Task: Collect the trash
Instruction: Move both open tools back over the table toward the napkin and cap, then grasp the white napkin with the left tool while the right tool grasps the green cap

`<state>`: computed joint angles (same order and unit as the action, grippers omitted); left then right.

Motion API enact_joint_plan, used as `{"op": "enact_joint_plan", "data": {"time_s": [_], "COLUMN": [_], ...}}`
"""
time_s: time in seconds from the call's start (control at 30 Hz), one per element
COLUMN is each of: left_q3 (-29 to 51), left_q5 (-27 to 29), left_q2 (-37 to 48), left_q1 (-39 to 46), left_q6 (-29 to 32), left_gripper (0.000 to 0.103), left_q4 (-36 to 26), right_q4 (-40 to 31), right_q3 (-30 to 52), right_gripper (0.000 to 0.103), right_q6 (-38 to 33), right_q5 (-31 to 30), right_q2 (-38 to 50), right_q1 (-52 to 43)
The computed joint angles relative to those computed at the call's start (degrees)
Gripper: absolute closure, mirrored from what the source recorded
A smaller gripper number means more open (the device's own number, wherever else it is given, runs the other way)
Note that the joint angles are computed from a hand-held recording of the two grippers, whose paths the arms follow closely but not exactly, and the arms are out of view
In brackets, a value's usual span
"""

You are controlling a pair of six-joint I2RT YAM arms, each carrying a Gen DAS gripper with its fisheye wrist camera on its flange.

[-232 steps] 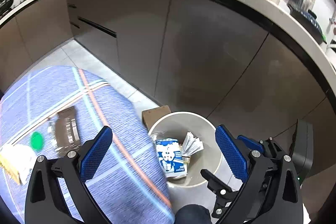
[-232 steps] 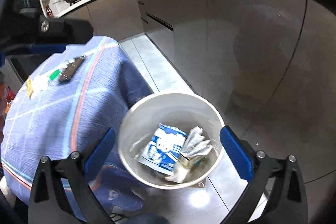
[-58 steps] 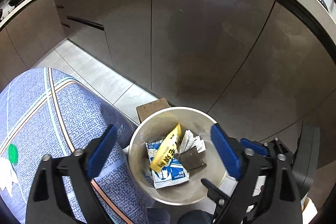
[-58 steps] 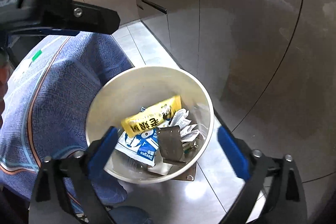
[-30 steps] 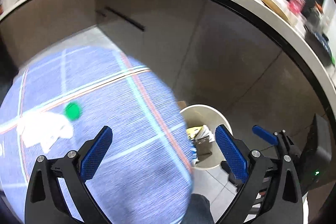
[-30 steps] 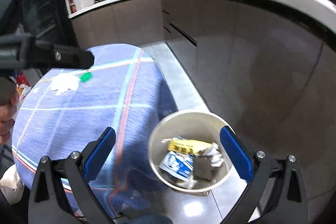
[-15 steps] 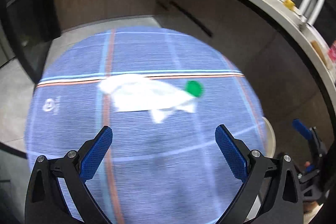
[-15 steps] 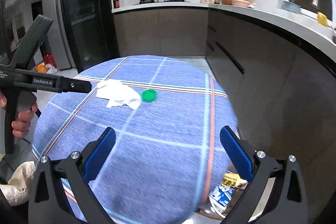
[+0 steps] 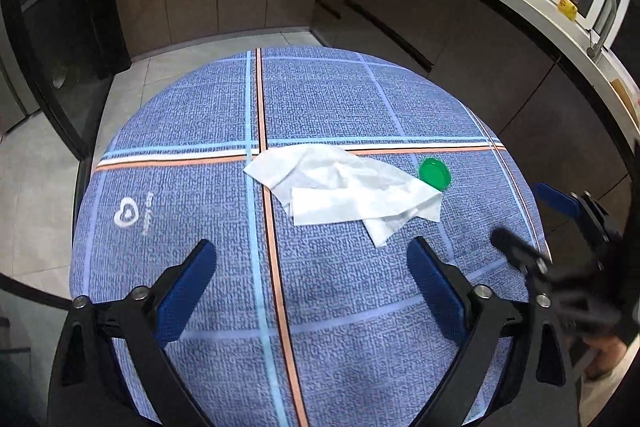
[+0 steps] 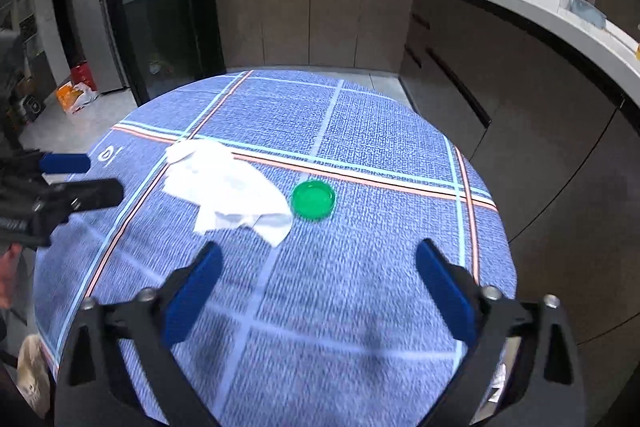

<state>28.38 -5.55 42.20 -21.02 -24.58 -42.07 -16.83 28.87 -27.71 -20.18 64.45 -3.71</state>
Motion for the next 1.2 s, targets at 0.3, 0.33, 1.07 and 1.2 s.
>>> {"op": "enact_joint_plan", "data": {"time_s": [0.3,0.33,1.07,1.2], "left_q3": [-0.43,-0.42,-0.72,0.11], "left_q5": [11.07,12.13,16.44,15.15], "left_q2": [6.67,7.52,12.04,17.15], "left_q1": [8.78,9.37,10.18,5.65], "left_q6": [9.8,10.29,12.81,10.57], "left_gripper": [0.041,0.044,0.051,0.051], "left_q4": [6.82,7.29,11.38,15.73], "right_q4": [7.4,7.81,8.94,7.27], "right_q3": [2.86,3.1,11.88,12.48], "right_gripper": [0.056,0.056,0.065,0.067], "right_q6": [0.82,0.86,4.72,3.56], "right_q5": [7.5,7.44,2.72,1.2], "right_q2": [13.69,14.59,27.01,26.63], "right_q1": [6.4,6.68,6.85,6.19]}}
